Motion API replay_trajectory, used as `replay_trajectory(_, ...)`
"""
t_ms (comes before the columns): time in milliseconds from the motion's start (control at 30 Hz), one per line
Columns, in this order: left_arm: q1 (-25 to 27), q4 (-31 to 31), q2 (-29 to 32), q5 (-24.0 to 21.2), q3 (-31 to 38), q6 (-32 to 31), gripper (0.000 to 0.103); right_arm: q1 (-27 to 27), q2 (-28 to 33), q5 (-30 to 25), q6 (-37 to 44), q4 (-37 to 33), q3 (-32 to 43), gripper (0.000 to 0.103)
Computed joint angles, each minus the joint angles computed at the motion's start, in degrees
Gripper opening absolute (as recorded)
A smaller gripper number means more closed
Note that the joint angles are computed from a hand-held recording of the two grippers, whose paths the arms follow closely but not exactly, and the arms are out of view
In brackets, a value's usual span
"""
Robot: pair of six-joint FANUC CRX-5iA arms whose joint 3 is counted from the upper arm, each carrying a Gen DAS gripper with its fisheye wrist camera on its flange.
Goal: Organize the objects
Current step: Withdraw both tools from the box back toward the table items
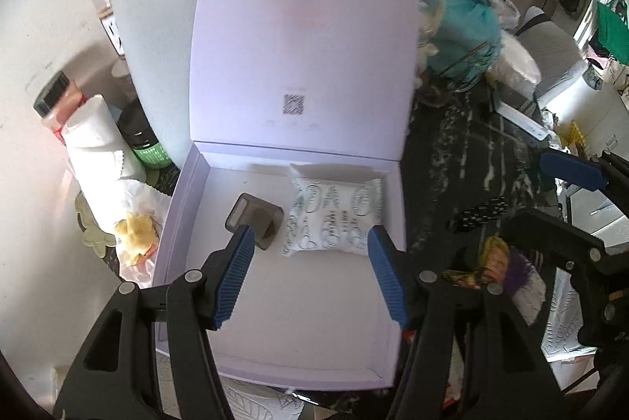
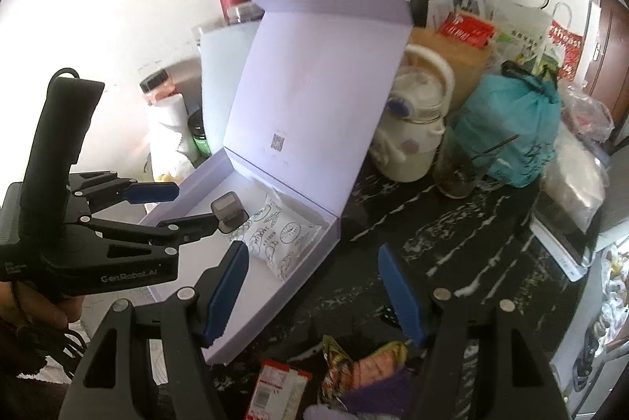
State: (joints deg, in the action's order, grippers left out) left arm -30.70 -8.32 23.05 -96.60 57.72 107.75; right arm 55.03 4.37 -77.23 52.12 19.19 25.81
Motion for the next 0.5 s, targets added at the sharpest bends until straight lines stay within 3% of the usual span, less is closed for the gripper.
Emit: replay_trajectory(500, -9.7, -2.7, 1.6, -4.3, 8.1, 5.2, 0.058, 4.2, -12.2, -2.7, -6.9, 6.3, -10.7, 0.071)
